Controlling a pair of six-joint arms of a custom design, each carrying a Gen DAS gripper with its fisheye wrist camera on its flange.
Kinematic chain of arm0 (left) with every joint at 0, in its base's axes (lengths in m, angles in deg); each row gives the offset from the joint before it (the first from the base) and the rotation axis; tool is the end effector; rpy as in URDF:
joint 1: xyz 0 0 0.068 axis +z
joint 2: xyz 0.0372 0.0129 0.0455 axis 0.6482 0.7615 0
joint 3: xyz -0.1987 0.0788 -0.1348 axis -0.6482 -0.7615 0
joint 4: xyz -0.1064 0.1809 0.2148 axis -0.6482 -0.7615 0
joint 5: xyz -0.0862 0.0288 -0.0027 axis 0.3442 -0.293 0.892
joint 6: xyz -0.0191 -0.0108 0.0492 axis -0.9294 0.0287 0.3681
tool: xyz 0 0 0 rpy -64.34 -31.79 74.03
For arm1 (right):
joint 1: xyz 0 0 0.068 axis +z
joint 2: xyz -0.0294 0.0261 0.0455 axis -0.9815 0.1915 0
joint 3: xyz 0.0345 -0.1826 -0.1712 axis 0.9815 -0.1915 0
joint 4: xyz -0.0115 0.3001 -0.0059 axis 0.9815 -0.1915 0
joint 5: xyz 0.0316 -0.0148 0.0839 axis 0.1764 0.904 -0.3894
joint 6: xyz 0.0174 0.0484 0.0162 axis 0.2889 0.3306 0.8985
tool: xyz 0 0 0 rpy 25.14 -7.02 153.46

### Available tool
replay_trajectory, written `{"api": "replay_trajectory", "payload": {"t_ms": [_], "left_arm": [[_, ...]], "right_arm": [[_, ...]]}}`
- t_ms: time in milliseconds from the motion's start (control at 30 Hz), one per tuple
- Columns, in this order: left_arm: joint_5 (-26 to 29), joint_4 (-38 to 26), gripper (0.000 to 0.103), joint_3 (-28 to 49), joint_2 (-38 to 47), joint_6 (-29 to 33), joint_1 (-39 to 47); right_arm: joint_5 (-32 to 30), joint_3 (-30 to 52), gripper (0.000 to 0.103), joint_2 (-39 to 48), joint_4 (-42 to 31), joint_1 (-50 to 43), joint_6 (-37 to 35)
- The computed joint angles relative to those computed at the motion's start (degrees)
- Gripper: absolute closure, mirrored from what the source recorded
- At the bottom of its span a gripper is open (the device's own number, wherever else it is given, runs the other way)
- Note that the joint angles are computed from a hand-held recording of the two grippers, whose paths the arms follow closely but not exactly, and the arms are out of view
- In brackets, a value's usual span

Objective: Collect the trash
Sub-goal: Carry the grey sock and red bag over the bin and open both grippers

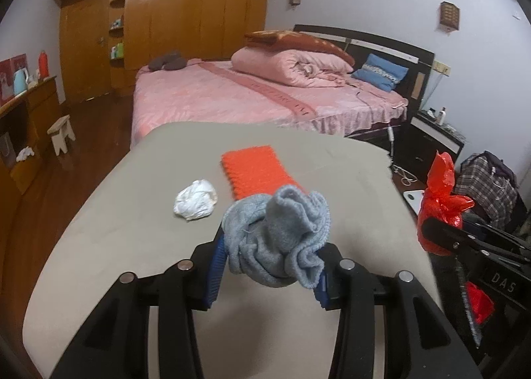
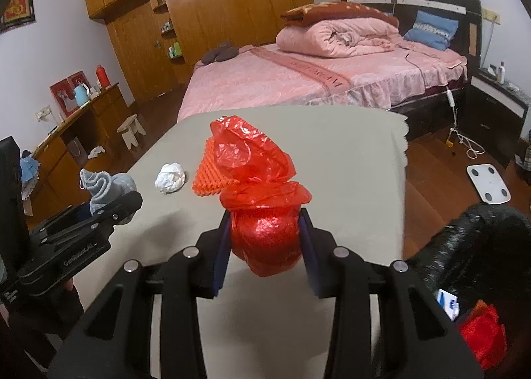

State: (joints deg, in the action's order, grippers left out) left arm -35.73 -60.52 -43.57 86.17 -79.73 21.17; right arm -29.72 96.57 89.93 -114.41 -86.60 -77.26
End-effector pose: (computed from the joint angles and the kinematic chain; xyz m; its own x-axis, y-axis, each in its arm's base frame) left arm 0.2373 -0.0826 0.2555 -0.6092 0.0679 -0.7901 0.2454 0.9636 -0.1063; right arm 0.2209 -0.0192 0.2434 -0.6482 0.1104 -0.7534 -0.0768 0.9749 0.2090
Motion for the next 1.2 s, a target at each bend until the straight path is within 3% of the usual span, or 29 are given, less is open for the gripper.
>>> {"api": "replay_trajectory", "payload": {"t_ms": [400, 667, 900, 1200], "left_arm": [[-5.5, -2.5, 0.059, 2.7, -3.4, -3.9, -13.1], [-9.8, -1.8, 0.059, 4.5, -2.9, -6.5, -23.1], [-12.0, -0.1, 0.059, 6.8, 0.1, -7.3, -30.8], [-14.0, 3.2, 0.059, 11.0, 6.4, -7.3, -38.9]], "right_arm": [[-9.1, 1.0, 0.065, -12.1, -14.1, -15.8, -7.7], [-19.0, 2.2, 0.065, -15.3, -23.0, -33.9, -19.0], [-27.3, 4.4, 0.065, -12.5, -30.0, -51.8, -31.9], [-32.3, 6.9, 0.065, -5.8, -33.4, -67.2, -43.7]]}}
